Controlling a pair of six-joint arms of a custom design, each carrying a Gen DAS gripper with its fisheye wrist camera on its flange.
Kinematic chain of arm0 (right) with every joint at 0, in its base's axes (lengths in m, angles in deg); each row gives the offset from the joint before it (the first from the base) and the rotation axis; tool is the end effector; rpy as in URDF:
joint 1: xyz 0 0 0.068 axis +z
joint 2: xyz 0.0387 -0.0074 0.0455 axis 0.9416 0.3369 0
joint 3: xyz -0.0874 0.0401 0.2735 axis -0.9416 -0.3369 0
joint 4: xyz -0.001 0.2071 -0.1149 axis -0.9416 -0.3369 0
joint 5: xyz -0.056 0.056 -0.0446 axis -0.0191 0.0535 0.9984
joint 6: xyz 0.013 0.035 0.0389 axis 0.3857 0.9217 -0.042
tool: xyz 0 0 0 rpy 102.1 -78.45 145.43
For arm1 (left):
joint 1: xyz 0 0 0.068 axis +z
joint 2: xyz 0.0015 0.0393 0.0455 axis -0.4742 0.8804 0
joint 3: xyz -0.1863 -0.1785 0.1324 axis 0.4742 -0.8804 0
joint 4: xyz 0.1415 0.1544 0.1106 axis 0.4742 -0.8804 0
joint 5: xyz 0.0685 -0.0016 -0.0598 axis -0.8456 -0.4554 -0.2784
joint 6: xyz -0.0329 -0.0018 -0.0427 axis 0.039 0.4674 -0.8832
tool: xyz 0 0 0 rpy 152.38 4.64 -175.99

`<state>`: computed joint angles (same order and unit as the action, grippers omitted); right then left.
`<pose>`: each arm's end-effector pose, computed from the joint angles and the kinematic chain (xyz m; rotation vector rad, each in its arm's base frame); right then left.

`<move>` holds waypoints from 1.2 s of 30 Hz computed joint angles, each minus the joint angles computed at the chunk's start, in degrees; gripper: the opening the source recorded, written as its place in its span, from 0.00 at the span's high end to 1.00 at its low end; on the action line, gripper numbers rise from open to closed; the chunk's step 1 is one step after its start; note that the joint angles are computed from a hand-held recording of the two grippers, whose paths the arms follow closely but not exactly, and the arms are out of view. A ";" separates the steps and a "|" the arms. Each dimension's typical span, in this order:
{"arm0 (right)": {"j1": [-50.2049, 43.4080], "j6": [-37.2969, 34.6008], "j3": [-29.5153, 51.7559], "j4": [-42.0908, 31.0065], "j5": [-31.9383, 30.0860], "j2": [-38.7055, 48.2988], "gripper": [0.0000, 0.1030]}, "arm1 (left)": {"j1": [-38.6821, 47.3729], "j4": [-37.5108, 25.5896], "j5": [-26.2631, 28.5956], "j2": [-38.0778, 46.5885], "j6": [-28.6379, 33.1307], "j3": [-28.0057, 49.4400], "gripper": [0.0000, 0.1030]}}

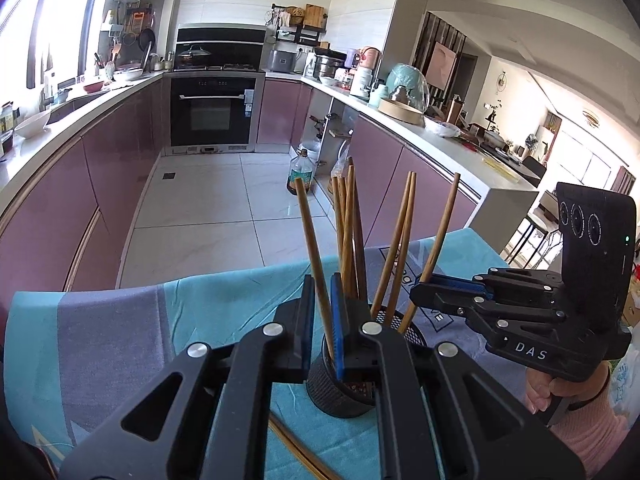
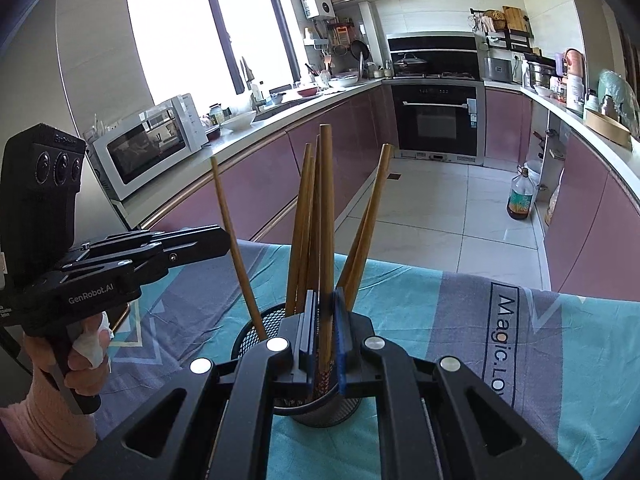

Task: Organize utensils
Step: 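Open both grippers to release the chopsticks into the cup, then move both open grippers back toward the last two chopsticks on the cloth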

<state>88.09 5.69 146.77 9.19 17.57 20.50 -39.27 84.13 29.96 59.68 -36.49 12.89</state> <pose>0.3201 0.1185 0.2335 -0.6414 2.1967 0.6252 0.3062 -0.0635 0.2615 0.0853 2.2212 -0.3338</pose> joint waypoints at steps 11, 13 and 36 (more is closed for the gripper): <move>-1.38 1.46 -2.82 3.45 -0.90 -1.00 0.91 | 0.98 4.07 -0.39 -1.97 -0.61 -5.46 0.82; -1.42 2.00 -3.15 3.92 -0.68 -1.38 0.91 | 1.19 4.62 -0.72 -3.05 -0.49 -6.71 0.82; 0.42 -2.31 -19.88 6.93 -9.22 -14.89 0.74 | 4.34 8.47 -4.47 -23.43 -1.22 -28.19 0.52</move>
